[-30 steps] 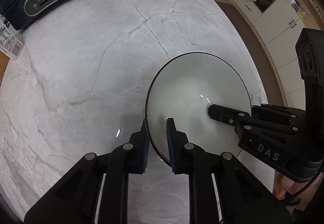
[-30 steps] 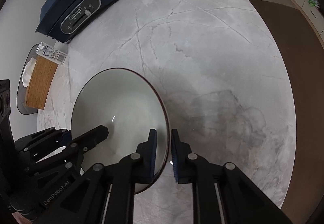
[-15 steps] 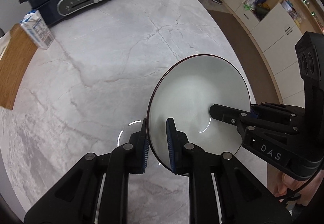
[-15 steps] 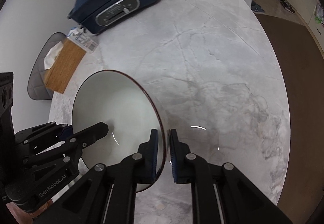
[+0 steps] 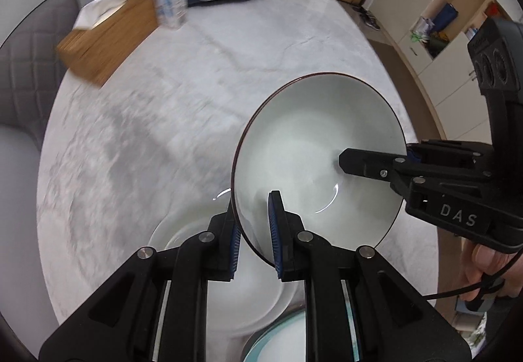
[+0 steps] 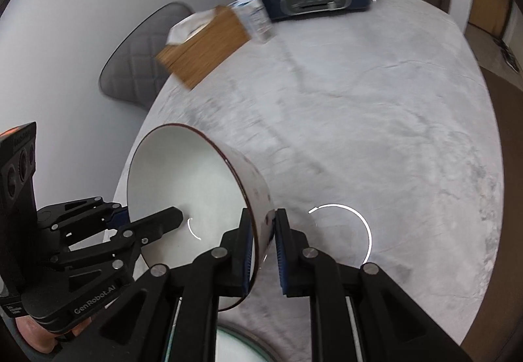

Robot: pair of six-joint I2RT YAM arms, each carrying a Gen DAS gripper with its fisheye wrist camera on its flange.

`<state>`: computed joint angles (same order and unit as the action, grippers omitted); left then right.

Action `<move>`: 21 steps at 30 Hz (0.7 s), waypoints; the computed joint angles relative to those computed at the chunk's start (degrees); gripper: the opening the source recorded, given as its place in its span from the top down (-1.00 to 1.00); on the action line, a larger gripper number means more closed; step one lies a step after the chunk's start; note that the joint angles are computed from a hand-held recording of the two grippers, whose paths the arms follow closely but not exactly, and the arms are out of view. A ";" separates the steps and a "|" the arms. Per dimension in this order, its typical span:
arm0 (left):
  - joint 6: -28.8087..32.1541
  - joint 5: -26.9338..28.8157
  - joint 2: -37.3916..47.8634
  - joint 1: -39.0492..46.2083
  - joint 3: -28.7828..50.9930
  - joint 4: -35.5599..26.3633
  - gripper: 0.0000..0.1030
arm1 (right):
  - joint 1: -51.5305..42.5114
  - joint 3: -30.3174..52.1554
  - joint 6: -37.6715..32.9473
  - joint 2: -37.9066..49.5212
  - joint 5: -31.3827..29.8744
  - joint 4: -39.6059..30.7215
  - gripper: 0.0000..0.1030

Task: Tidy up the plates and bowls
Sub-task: 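Carry the floral bowl, lower it into the white bowls, open both grippers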

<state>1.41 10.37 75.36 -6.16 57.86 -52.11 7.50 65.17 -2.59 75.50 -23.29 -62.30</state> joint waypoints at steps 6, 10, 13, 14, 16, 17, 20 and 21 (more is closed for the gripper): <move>7.46 2.18 -8.95 13.32 -9.66 -3.25 0.72 | 14.94 -5.40 10.08 -1.90 4.17 3.91 0.70; 10.98 2.47 -11.21 18.46 -13.52 -3.46 0.72 | 21.30 -7.85 14.18 -0.93 6.34 5.82 0.71; 11.42 1.66 -9.45 19.10 -15.60 -1.08 0.72 | 23.91 -9.12 15.81 0.25 7.47 6.86 0.71; 11.62 1.44 -9.21 19.23 -16.29 -0.46 0.72 | 24.27 -9.43 15.96 0.67 7.77 7.22 0.71; 11.65 0.50 -9.33 18.92 -18.01 1.28 0.72 | 25.05 -9.80 16.46 1.37 8.29 7.58 0.71; 11.52 -0.01 -9.63 18.48 -18.53 1.98 0.72 | 25.27 -9.87 16.53 1.77 8.39 7.79 0.72; 11.34 -0.49 -9.69 18.09 -19.11 3.08 0.72 | 26.44 -10.10 16.69 2.82 9.61 8.34 0.74; 11.15 -1.07 -9.87 17.73 -19.22 3.37 0.72 | 26.80 -10.32 16.85 3.05 9.87 8.59 0.74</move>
<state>12.56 9.30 65.49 11.57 38.63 -48.74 34.30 54.85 14.26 78.55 -13.43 -53.72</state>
